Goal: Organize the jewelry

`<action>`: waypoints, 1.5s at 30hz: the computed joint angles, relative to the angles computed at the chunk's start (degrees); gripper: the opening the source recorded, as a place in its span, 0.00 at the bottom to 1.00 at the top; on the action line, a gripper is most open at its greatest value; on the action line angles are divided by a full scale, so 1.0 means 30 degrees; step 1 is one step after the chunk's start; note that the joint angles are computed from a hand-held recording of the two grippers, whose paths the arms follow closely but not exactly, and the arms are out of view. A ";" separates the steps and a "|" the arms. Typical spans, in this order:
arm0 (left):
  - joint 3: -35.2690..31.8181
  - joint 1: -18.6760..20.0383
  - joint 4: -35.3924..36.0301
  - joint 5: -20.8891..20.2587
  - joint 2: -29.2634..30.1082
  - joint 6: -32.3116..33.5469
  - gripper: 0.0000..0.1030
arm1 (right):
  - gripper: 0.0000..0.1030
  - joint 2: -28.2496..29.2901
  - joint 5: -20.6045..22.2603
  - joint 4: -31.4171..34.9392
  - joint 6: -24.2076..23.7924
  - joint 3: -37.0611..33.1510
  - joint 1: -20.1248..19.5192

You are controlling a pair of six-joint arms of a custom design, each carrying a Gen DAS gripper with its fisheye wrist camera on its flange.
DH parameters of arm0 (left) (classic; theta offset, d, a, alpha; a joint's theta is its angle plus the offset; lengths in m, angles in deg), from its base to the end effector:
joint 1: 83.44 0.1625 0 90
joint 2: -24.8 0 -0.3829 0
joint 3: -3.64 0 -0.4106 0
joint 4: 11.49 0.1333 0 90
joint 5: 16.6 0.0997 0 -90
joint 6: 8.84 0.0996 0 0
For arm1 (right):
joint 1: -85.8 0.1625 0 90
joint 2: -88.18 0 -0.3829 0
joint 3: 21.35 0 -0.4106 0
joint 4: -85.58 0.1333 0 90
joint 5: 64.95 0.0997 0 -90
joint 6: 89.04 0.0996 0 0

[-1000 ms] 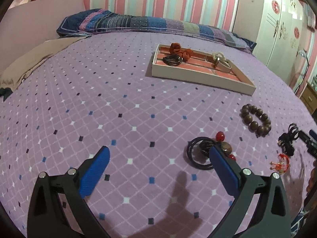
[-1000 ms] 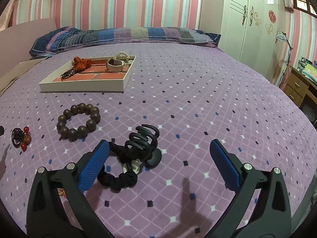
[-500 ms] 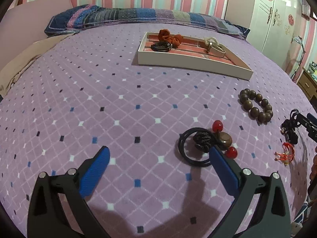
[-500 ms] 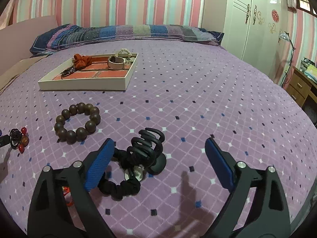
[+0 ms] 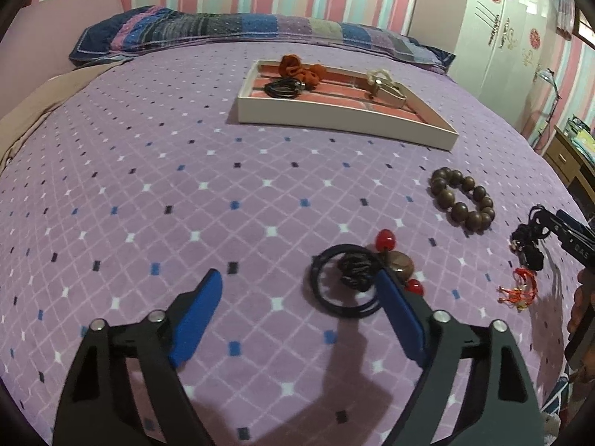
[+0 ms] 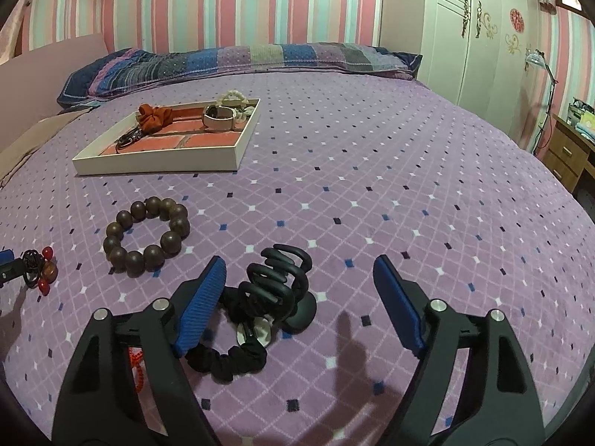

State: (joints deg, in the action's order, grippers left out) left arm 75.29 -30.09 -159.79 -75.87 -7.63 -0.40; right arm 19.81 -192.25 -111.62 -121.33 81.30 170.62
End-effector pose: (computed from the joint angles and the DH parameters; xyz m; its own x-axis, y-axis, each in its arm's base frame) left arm -0.3080 -0.7225 0.0599 -0.6980 0.4863 -0.5257 0.6739 0.6944 -0.2525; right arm 0.0198 -0.5896 0.3592 -0.6397 0.3921 0.6611 -0.3729 0.5938 -0.7130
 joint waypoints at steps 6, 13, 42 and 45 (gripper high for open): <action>-0.0172 -0.0062 0.0259 -0.0310 0.0145 0.0091 0.72 | 0.73 -0.0222 0.0184 0.0427 0.0523 0.0105 -0.0140; -0.0265 -0.0128 0.0664 -0.1020 0.0122 0.0042 0.67 | 0.70 -0.0353 0.0386 0.0647 0.0738 0.0129 -0.0235; -0.0137 -0.0261 0.0693 -0.1294 0.0100 -0.0180 0.47 | 0.58 -0.0557 0.1069 0.1601 0.1310 0.0113 -0.0405; -0.0050 -0.0115 0.0704 -0.1216 -0.0122 -0.0058 0.47 | 0.57 -0.0523 0.1055 0.1664 0.1351 0.0077 -0.0395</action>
